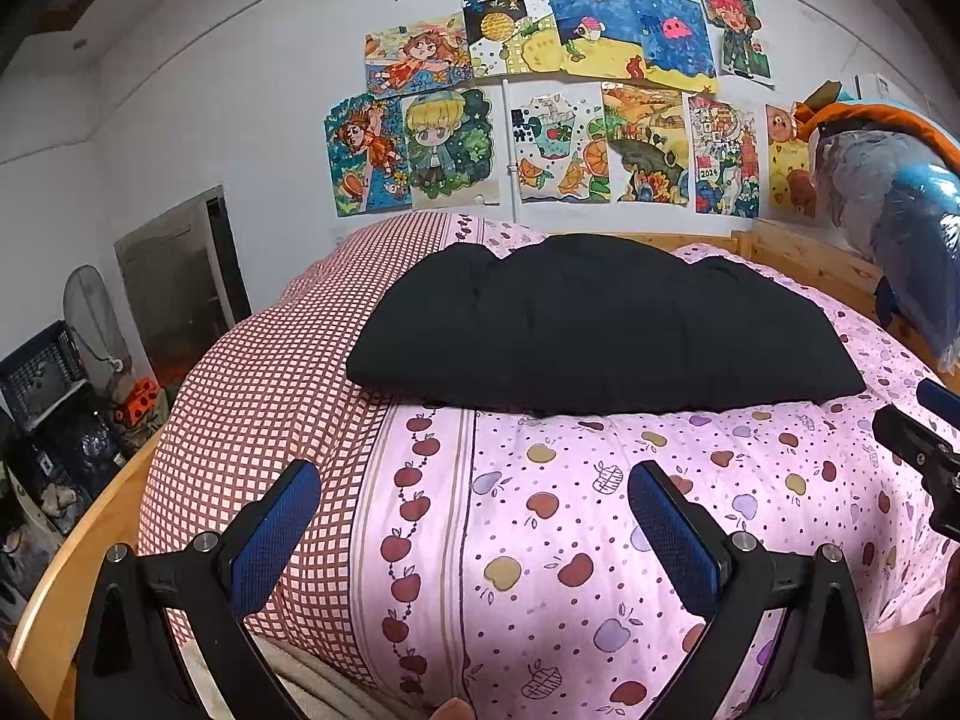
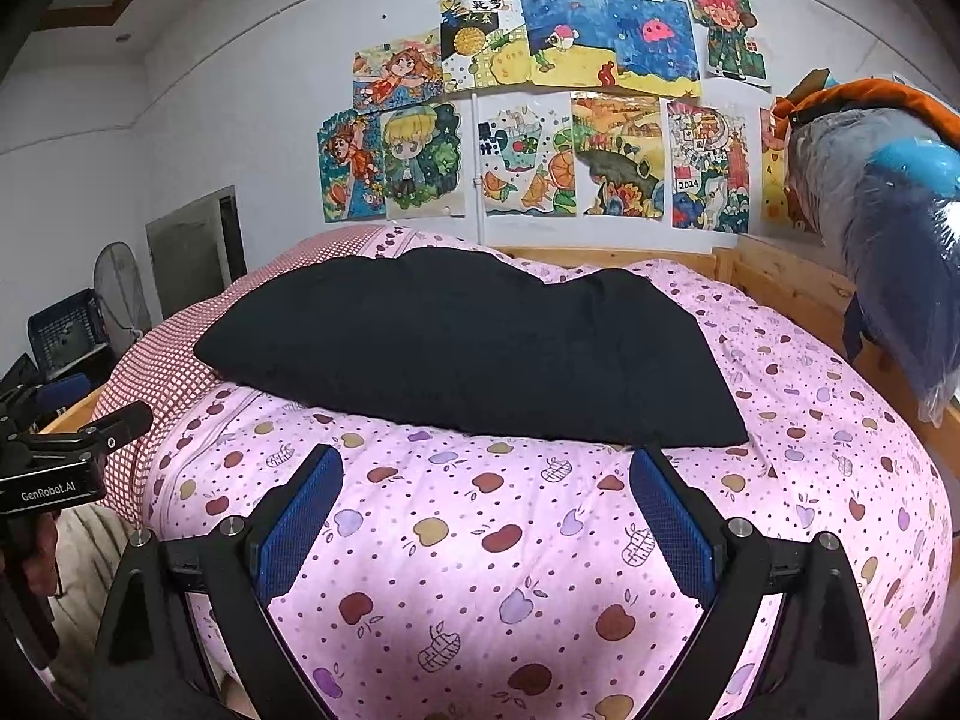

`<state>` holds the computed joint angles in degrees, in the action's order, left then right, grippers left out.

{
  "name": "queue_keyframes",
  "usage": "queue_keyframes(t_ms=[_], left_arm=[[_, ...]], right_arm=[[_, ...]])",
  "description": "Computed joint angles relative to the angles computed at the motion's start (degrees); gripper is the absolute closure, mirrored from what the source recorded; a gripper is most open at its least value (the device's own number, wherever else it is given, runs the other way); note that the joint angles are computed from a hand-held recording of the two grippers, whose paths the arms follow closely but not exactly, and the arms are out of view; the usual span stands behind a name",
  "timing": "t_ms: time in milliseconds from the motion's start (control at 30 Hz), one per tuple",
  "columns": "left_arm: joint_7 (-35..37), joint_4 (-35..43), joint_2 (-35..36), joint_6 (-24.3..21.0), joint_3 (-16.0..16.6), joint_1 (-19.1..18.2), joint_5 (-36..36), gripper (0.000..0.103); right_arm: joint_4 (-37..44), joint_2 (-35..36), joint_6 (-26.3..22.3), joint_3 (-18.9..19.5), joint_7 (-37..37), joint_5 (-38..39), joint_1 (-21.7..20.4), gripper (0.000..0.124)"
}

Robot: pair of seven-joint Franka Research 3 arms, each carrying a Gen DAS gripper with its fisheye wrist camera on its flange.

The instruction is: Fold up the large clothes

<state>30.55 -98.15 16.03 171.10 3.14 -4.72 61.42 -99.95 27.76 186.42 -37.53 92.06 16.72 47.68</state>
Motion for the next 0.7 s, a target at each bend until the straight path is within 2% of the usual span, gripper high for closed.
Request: queue_keyframes(t_ms=[700], left_arm=[[-0.93,0.29,-0.06,-0.90,-0.19,-0.57,0.70,0.000]], right_arm=[[-0.71,-0.23,0.35,-0.84,-0.52,1.23,0.95,0.030]])
